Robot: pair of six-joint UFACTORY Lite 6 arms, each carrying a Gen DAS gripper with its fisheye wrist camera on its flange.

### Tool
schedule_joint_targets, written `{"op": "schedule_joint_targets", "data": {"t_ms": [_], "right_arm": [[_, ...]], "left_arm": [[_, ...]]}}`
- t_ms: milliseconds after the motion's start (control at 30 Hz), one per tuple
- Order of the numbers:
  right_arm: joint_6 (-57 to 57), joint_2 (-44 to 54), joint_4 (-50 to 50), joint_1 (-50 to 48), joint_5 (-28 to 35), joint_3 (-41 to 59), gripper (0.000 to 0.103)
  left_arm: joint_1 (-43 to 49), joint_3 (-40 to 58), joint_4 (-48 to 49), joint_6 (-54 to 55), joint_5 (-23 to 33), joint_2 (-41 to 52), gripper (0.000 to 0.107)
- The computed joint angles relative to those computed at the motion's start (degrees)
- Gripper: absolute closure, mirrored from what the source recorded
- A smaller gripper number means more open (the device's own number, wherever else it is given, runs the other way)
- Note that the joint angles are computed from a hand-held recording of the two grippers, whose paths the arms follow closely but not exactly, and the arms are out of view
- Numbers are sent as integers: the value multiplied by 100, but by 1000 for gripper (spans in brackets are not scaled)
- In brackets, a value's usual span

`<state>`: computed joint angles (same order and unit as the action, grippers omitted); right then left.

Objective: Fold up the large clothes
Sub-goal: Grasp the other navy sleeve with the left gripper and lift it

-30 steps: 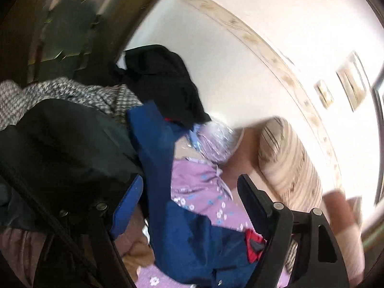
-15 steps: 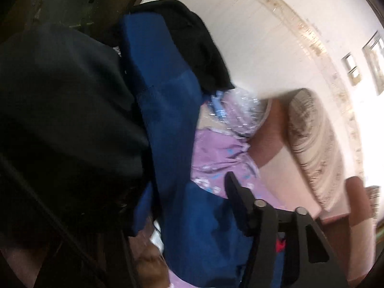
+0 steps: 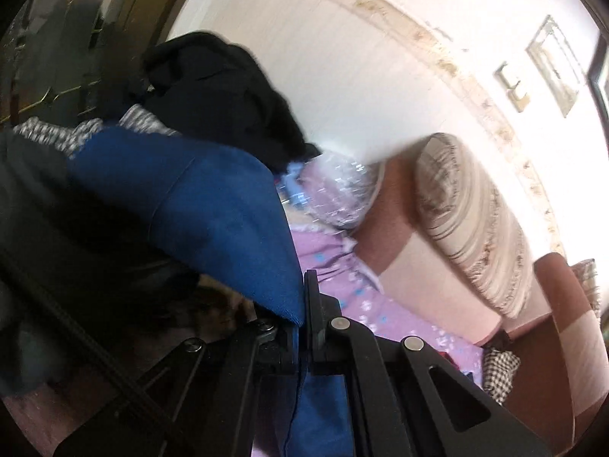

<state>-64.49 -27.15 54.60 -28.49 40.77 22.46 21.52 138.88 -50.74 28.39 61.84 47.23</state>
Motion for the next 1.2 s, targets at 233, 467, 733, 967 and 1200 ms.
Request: {"op": "schedule_joint_targets", "data": {"t_ms": [233,467,733,967,1200], "right_arm": [[755,473,-446,-292,-505,362,36],[913,654,-809,-318,26,692,38],[-218,-162,-740,-3123,1963,788,38],[-1373,444,-830,-5739,3493,1581,38],[-1899,1321,-804,-7122,4094,2636,38]], "left_arm": [[-525,-1398,-235,361,-188,-1508,106],[-1212,-1861,-283,73,-132,-2554,106],[-3010,-1137,782,-1216,-348,-2751,106],[-5356,-1624,2182,-2309,-1342,-2749,105],[-7224,-2286,3452,-3531,-2513,-2122,105]]}}
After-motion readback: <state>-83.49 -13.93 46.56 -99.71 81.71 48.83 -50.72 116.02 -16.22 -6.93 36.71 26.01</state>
